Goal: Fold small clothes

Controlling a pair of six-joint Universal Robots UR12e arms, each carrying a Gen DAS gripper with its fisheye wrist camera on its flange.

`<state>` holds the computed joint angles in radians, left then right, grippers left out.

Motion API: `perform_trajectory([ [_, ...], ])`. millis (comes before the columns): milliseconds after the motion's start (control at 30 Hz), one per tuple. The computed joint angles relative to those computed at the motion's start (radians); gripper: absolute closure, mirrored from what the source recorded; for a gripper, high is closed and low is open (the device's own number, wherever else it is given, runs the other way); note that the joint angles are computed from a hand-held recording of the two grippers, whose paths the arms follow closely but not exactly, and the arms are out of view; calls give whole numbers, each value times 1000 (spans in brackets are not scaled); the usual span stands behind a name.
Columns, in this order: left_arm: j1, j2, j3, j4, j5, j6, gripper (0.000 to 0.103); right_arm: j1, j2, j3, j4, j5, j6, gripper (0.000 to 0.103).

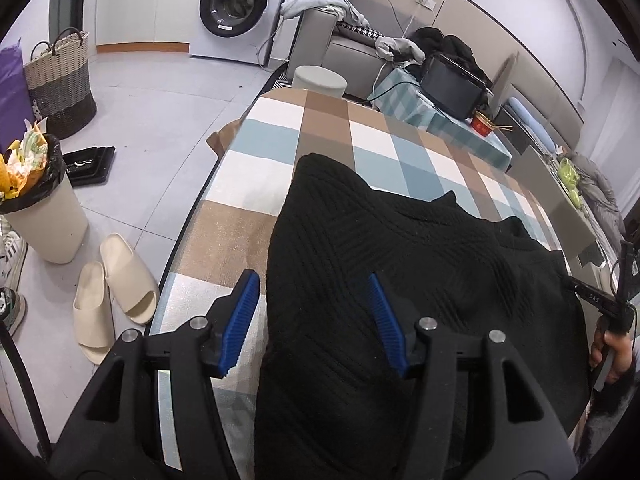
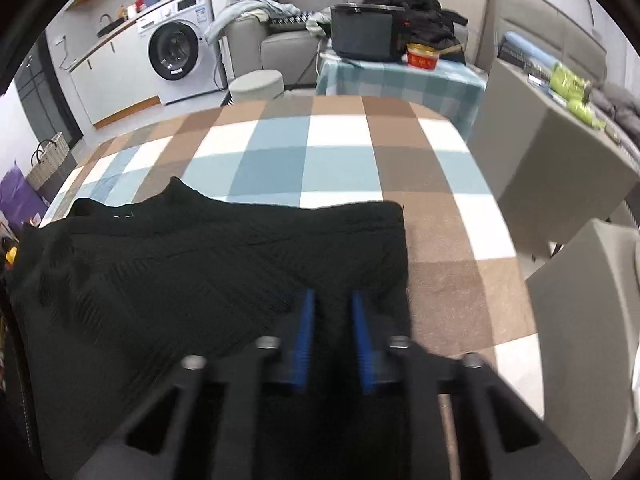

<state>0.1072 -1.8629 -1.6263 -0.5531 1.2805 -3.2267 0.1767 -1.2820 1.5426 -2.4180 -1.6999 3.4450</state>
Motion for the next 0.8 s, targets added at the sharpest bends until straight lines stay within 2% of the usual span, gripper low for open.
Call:
perform_trajectory([
  [33, -1, 0, 0, 0, 1, -2, 50, 0, -9, 15, -42, 0, -17, 97],
  [100, 1, -1, -2, 3, 2, -9, 50, -8, -36, 72, -204, 33, -26, 97],
  [133, 2, 0, -4, 6, 2, -10, 50, -13, -46, 91, -260, 39, -7, 98],
  [167, 2, 0, -6, 9, 3, -12, 50, -17, -50, 98, -274, 30, 22, 98],
  [200, 4, -1, -6, 10, 4, -12, 50, -19, -51, 96, -265, 21, 43, 98],
  [333, 8, 0, -11, 0, 11, -24, 50, -27, -29, 63, -135, -33, 144, 99],
  [400, 10, 3, -15, -3, 17, -31, 50, -45, -31, 61, -93, 16, 196, 99],
  [433, 11, 2, -14, -9, 15, -30, 50, -56, -36, 70, -101, 55, 216, 95],
  [500, 9, 0, -11, -7, 20, -29, 50, -60, -40, 68, -80, 71, 216, 80],
  [567, 4, -9, -3, 6, 30, -25, 50, -57, -52, 84, -97, 83, 202, 56],
  [700, -10, -39, 29, 14, 21, -1, 50, -52, -73, 110, -107, 123, 165, 46],
  [733, -13, -45, 35, 17, 17, 15, 65, -50, -76, 114, -105, 126, 162, 46],
  [767, -18, -50, 41, 12, 32, 29, 85, -48, -81, 119, -95, 127, 156, 46],
  [800, -19, -52, 48, -5, 38, 33, 86, -46, -85, 123, -90, 127, 152, 46],
])
